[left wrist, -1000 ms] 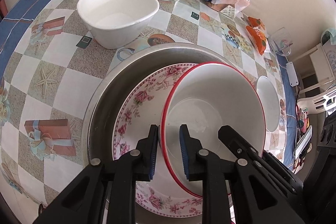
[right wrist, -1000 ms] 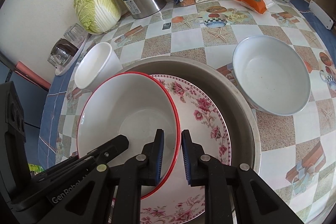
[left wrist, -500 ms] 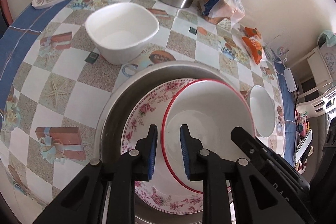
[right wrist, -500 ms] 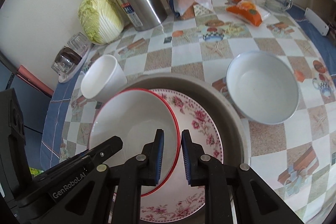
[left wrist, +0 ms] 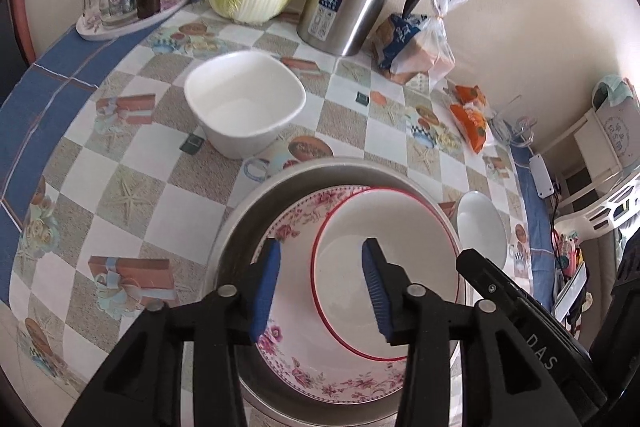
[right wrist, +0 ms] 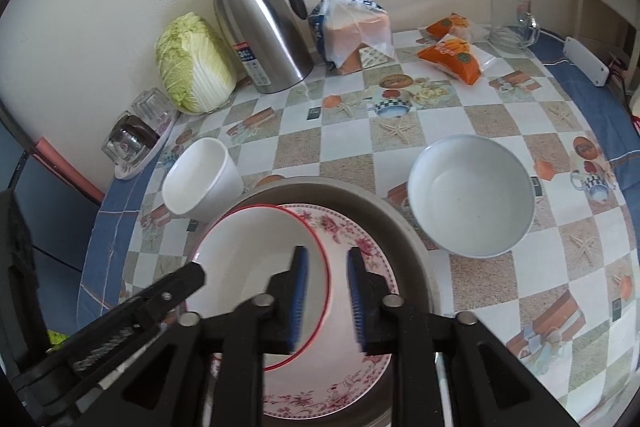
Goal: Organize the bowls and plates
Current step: 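Open both grippers to release the red-rimmed bowl, then move both grippers to the rim of the white square bowl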
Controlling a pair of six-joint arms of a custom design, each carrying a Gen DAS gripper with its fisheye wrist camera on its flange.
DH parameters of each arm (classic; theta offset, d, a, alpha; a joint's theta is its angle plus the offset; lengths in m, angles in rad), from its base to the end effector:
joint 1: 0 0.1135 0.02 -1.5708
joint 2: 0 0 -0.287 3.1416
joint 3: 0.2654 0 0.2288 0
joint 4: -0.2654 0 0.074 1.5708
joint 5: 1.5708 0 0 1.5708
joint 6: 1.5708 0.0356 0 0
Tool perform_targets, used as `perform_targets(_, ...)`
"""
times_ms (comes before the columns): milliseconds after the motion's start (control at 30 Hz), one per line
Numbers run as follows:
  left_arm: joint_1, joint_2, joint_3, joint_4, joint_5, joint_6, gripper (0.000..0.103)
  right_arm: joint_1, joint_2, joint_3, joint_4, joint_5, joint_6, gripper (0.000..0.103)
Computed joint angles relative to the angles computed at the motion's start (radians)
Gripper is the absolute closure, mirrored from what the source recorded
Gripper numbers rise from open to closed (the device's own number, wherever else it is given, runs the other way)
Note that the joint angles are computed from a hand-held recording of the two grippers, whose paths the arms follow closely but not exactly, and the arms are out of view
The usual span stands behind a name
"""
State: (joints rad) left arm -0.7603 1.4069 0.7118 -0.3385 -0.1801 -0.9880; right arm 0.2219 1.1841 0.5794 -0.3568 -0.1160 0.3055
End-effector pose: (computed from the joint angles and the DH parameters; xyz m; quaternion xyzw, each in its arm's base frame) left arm 0.1761 -0.1587 0.2077 -0.1328 0.9513 -0.1471 0.2361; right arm 0.1845 0.0459 0.2135 0.0224 0.9522 0.1314 0.2747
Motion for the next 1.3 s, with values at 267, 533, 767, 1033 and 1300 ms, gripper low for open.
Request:
perform_targets(267,0.016,-0.032,-0.012,-0.045,-0.068,-0.045,0.024,-0.061,0.003,-0.003,0.003,-0.009,-0.014,0.032)
perform_targets(533,0.04,-0.034,-0.031,-0.095,-0.143,-0.104,0.017,-0.082,0.013,-0.016,0.027,-0.019,-0.015,0.012)
perform_targets(767,0.035,-0.021,-0.024,-0.136,-0.196,-0.128,0.0,-0.075,0.01,-0.026,0.046,0.021,-0.016,0.0)
perform_targets(1033,0.042,-0.008,-0.015,-0.154,-0.195,-0.12,0.0,-0.071,0.013,-0.029,0.048,0.04,-0.02,0.0)
perform_targets(1300,0.038,-0.027,0.003,-0.207,-0.249,-0.115,0.0,-0.039,-0.006,-0.025,0.047,0.058,-0.017,0.0)
